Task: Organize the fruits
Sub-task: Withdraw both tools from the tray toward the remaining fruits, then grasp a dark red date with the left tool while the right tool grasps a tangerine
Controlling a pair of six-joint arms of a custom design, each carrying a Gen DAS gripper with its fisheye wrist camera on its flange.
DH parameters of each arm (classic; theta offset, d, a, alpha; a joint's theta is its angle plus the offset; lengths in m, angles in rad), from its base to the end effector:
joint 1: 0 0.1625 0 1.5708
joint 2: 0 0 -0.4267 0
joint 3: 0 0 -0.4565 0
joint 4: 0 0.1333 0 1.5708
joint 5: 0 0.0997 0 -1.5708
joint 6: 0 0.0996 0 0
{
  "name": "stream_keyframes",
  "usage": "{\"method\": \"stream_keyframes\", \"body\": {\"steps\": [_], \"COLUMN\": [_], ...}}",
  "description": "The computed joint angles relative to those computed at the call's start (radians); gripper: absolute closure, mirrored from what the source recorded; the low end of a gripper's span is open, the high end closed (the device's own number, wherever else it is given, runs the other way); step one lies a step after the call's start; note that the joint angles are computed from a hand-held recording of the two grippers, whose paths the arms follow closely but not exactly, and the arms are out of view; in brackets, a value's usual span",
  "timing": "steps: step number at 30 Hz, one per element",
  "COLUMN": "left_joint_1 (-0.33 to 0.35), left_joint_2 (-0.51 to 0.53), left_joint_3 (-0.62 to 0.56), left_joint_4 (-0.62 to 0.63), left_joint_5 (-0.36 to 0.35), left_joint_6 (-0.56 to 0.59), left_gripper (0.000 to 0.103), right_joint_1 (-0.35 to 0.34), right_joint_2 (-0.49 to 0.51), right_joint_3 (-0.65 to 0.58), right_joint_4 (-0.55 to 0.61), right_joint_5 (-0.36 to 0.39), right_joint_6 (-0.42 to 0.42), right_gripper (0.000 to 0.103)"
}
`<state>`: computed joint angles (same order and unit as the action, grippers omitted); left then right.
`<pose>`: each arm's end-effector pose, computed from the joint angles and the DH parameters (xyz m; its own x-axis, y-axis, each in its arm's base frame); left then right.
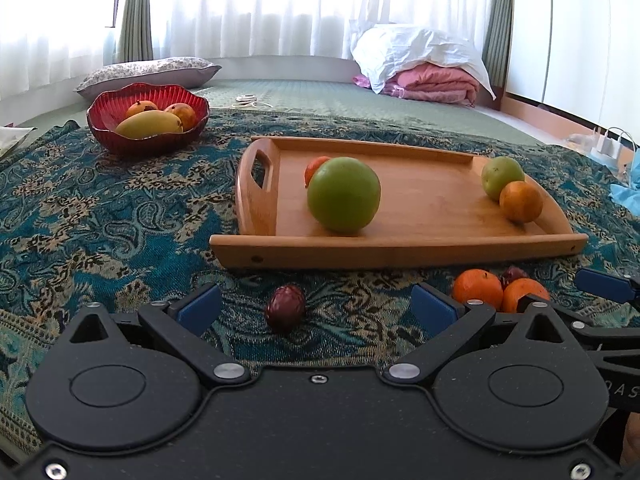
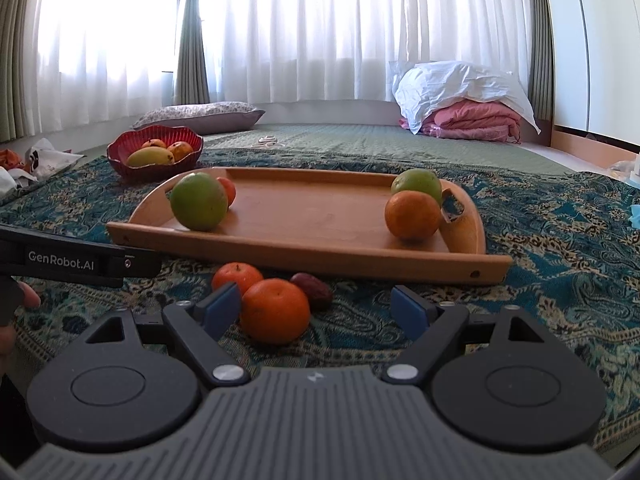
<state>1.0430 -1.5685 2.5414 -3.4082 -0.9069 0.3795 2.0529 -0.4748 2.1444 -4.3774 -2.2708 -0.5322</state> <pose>-0.0244 -0.4283 0.2368 -0.7302 0.2000 -0.6533 0.6431 0.5239 -0.5585 0.2678 -0.3627 -0.0383 -0.7186 -0.0482 0.6938 -0.6493 0.4038 -0.6445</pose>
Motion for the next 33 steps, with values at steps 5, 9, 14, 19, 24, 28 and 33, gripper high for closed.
{"method": "stream_keyframes", "body": {"steps": [5,9,14,19,24,28,33], "left_joint_1": [0.001,-0.001,-0.002,0.012,0.016,0.010,0.006], "left_joint_2": [-0.009,-0.012,-0.003,-0.005,-0.009,-0.003,-0.001], "left_joint_3": [0.004,0.006,0.002,-0.007,-0.008,-0.007,-0.007], "left_joint_4": [0.020,0.028,0.031,0.044,0.041,0.028,0.020], "left_joint_5": [-0.002,0.005,0.027,0.017,0.012,0.026,0.029], "left_joint_6": [0.006,0.001,0.003,-0.016,-0.006,0.002,0.005], "left_gripper": [0.011,0.019,0.037,0.054,0.065,0.074,0.078], "right_joint_1": [0.003,0.006,0.008,0.013,0.012,0.013,0.017], "right_joint_2": [0.008,0.012,0.008,0.011,0.009,0.009,0.015], "right_joint_3": [0.003,0.003,0.005,0.001,0.001,0.001,-0.012], "right_joint_4": [0.010,0.019,0.044,0.058,0.070,0.069,0.062], "right_joint_5": [-0.002,-0.006,0.001,0.003,0.007,0.007,-0.019], "right_joint_6": [0.007,0.011,0.015,0.011,0.010,0.011,0.027], "right_gripper": [0.013,0.013,0.017,0.022,0.027,0.030,0.030]}}
